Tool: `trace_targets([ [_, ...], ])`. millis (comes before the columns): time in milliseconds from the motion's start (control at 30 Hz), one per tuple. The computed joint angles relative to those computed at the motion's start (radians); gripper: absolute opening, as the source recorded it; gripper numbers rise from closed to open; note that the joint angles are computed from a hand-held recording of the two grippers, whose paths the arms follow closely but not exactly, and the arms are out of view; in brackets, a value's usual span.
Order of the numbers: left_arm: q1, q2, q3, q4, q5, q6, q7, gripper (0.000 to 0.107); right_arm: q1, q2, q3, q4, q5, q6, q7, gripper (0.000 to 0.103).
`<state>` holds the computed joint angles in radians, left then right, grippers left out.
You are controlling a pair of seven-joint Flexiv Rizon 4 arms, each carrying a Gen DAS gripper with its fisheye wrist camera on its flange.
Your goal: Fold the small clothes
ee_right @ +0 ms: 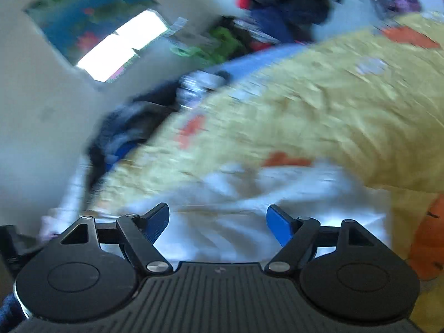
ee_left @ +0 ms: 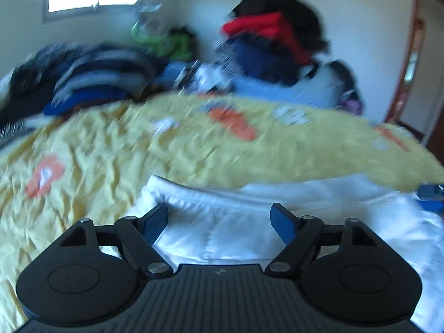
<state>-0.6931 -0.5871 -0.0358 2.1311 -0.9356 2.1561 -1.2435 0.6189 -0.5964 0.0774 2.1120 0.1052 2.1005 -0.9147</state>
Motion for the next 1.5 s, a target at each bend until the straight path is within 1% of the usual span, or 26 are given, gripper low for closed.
trace_targets([
  [67, -0.039, -0.028, 0.032, -0.051, -0.129, -0.06, 0.07, 0.081, -0.001, -0.025, -0.01, -0.01, 0.008, -0.008, 0.005, 0.078],
  [100, -0.03, -0.034, 0.03, -0.055, -0.135, -0.079, 0.072, 0.081, -0.016, -0.045, 0.002, -0.012, -0.001, 0.014, 0.007, 0.077],
  [167, 0.009, -0.045, 0.012, -0.044, -0.076, -0.085, 0.032, 0.081, -0.032, -0.08, 0.019, -0.011, -0.015, 0.066, 0.001, 0.078],
  [200, 0.012, -0.053, 0.015, -0.043, -0.058, -0.085, 0.021, 0.082, -0.027, -0.096, 0.016, -0.012, -0.021, 0.083, -0.013, 0.078],
  [300, 0.047, -0.079, 0.008, -0.036, 0.025, -0.077, -0.044, 0.084, 0.033, -0.134, -0.028, -0.018, 0.018, 0.137, -0.082, 0.078],
  [367, 0.071, -0.097, 0.004, -0.036, 0.08, -0.071, -0.095, 0.086, 0.056, -0.148, -0.039, -0.021, 0.048, 0.166, -0.117, 0.077],
  [433, 0.044, -0.117, 0.034, -0.047, 0.081, -0.068, -0.107, 0.088, 0.066, -0.171, -0.041, -0.037, 0.071, 0.194, -0.141, 0.077],
  [500, -0.014, -0.14, 0.082, -0.073, 0.032, -0.074, -0.079, 0.089, 0.063, -0.184, -0.033, -0.047, 0.081, 0.212, -0.157, 0.077],
  [600, -0.057, -0.171, 0.106, -0.093, -0.017, -0.039, -0.047, 0.09, 0.034, -0.204, -0.003, -0.055, 0.068, 0.25, -0.157, 0.077],
  [700, -0.101, -0.203, 0.112, -0.121, -0.106, 0.015, 0.018, 0.09, 0.025, -0.205, 0.007, -0.053, 0.068, 0.261, -0.159, 0.077],
  [767, -0.149, -0.214, 0.124, -0.144, -0.205, 0.049, 0.107, 0.089, 0.043, -0.173, -0.007, -0.043, 0.092, 0.215, -0.168, 0.077],
  [800, -0.179, -0.216, 0.129, -0.152, -0.262, 0.091, 0.147, 0.089, 0.081, -0.139, -0.035, -0.036, 0.147, 0.169, -0.162, 0.076],
  [833, -0.198, -0.215, 0.127, -0.143, -0.272, 0.162, 0.134, 0.089, 0.105, -0.105, -0.036, -0.035, 0.24, 0.154, -0.165, 0.079],
  [867, -0.204, -0.206, 0.125, -0.114, -0.228, 0.244, 0.064, 0.089, 0.102, -0.088, -0.018, -0.02, 0.268, 0.204, -0.128, 0.077],
  [900, -0.211, -0.192, 0.121, -0.081, -0.185, 0.324, -0.007, 0.089, 0.071, -0.085, 0.021, 0.006, 0.241, 0.308, -0.069, 0.077],
  [933, -0.225, -0.176, 0.111, -0.058, -0.171, 0.386, -0.042, 0.089, 0.011, -0.085, 0.09, 0.029, 0.191, 0.417, -0.027, 0.077],
  [967, -0.243, -0.158, 0.094, -0.041, -0.177, 0.426, -0.05, 0.089, -0.024, -0.084, 0.132, 0.05, 0.137, 0.5, 0.022, 0.078],
  [1000, -0.258, -0.139, 0.07, -0.026, -0.186, 0.444, -0.049, 0.089, -0.04, -0.082, 0.152, 0.061, 0.094, 0.543, 0.058, 0.082],
  [1033, -0.272, -0.128, 0.041, -0.017, -0.2, 0.456, -0.045, 0.089, -0.059, -0.082, 0.172, 0.068, 0.024, 0.573, 0.098, 0.091],
  [1100, -0.305, -0.133, -0.022, -0.033, -0.269, 0.466, 0.017, 0.089, -0.09, -0.087, 0.189, 0.06, -0.124, 0.548, 0.175, 0.101],
  [1167, -0.343, -0.176, -0.077, -0.09, -0.354, 0.498, 0.135, 0.09, -0.128, -0.116, 0.2, 0.012, -0.301, 0.469, 0.268, 0.099],
  [1200, -0.356, -0.201, -0.1, -0.122, -0.384, 0.516, 0.198, 0.089, -0.135, -0.13, 0.195, -0.016, -0.362, 0.427, 0.293, 0.099],
  [1333, -0.376, -0.291, -0.147, -0.205, -0.384, 0.587, 0.405, 0.089, -0.171, -0.205, 0.19, -0.174, -0.566, 0.171, 0.414, 0.1],
  [1367, -0.363, -0.297, -0.168, -0.214, -0.393, 0.574, 0.442, 0.089, -0.147, -0.211, 0.165, -0.197, -0.547, 0.121, 0.404, 0.099],
  [1400, -0.338, -0.292, -0.196, -0.216, -0.406, 0.549, 0.444, 0.089, -0.128, -0.228, 0.15, -0.219, -0.52, 0.1, 0.394, 0.097],
  [1500, -0.232, -0.24, -0.264, -0.145, -0.356, 0.449, 0.304, 0.09, -0.122, -0.28, 0.155, -0.25, -0.488, 0.137, 0.366, 0.094],
])
